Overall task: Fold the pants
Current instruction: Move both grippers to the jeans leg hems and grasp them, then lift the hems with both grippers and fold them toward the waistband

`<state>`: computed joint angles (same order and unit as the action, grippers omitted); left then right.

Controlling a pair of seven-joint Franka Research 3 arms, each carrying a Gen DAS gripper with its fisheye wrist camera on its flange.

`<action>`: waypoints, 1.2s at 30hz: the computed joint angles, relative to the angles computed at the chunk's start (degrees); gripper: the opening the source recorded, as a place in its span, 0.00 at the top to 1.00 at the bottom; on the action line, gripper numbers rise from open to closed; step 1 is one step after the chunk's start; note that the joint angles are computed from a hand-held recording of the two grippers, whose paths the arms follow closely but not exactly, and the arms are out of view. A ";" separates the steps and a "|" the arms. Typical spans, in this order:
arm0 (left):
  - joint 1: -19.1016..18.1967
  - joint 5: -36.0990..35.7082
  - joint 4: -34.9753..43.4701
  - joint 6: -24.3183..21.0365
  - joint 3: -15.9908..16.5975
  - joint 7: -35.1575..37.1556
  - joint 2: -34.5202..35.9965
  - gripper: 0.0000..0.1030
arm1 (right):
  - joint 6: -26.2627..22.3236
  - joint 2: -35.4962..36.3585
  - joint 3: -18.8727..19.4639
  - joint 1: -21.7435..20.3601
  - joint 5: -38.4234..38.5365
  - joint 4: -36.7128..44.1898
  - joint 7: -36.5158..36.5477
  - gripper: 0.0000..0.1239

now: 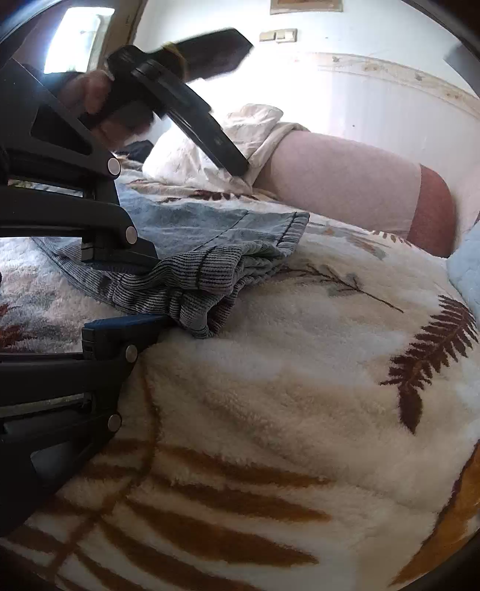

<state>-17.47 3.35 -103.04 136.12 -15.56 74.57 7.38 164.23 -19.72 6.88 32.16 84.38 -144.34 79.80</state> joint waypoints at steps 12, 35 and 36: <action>2.31 -12.49 8.45 -4.17 -1.77 10.46 8.91 0.36 | 1.01 -0.91 0.45 0.28 2.27 -0.88 -1.25 0.87; 2.26 -19.00 -2.34 10.81 -2.62 14.38 3.73 0.80 | 4.41 -1.36 1.03 2.04 0.53 -1.00 2.26 0.86; 1.93 -18.04 -2.63 11.36 -2.41 13.24 3.61 0.80 | 4.42 -1.44 1.01 2.06 0.32 -1.09 2.50 0.86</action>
<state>-15.54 -14.69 -105.67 147.48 -17.98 87.82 10.99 168.64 -21.16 7.89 34.22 84.69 -145.43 82.30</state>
